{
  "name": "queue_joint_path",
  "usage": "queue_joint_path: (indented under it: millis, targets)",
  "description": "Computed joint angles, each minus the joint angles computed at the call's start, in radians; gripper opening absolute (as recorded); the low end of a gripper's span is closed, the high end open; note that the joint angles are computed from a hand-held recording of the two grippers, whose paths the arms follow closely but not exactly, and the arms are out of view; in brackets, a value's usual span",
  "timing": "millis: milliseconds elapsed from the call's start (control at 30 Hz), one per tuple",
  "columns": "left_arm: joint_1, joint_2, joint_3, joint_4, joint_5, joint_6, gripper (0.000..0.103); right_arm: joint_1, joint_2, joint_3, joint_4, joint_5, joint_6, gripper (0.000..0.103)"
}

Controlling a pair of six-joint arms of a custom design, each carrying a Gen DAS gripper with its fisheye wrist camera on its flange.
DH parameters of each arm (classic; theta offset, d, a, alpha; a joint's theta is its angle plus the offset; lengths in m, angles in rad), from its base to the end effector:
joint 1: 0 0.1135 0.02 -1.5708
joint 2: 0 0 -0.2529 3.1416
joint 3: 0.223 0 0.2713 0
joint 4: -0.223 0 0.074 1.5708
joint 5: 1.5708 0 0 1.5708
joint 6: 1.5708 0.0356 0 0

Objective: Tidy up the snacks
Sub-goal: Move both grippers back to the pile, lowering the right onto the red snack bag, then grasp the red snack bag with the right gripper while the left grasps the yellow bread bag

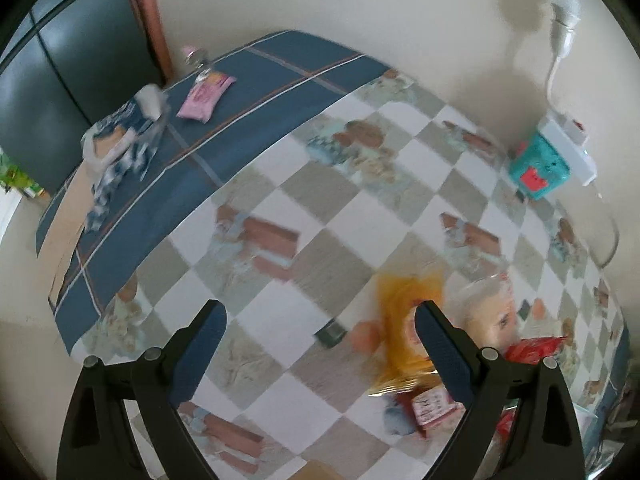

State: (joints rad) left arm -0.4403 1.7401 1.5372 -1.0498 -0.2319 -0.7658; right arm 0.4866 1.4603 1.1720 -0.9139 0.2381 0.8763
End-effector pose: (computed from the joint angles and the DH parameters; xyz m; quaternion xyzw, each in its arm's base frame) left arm 0.3362 -0.1494 0.2650 -0.1770 0.9648 0.0049 0.1944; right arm 0.2708 0.1338 0.2459 0.2104 0.9534 0.0239 0.2149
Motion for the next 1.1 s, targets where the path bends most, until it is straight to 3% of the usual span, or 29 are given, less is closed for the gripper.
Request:
queue_joint_path:
  millis: [167, 433, 733, 900, 1100]
  targets:
    - [-0.032, -0.020, -0.010, 0.013, -0.006, 0.004, 0.095, 0.003, -0.030, 0.022, 0.004, -0.017, -0.007, 0.102]
    - [-0.019, 0.038, -0.036, 0.070, 0.091, -0.005, 0.095, -0.011, -0.021, -0.020, 0.082, -0.030, -0.018, 0.102]
    - [-0.023, 0.150, 0.035, 0.102, 0.145, -0.006, 0.095, -0.025, 0.132, 0.004, 0.196, -0.061, -0.077, 0.100]
    - [-0.043, 0.203, 0.079, 0.091, 0.140, 0.002, 0.095, -0.026, 0.185, 0.022, 0.229, -0.057, -0.104, 0.087]
    - [-0.062, 0.250, 0.120, 0.073, 0.106, 0.011, 0.095, -0.018, 0.217, 0.036, 0.270, -0.035, -0.126, 0.080]
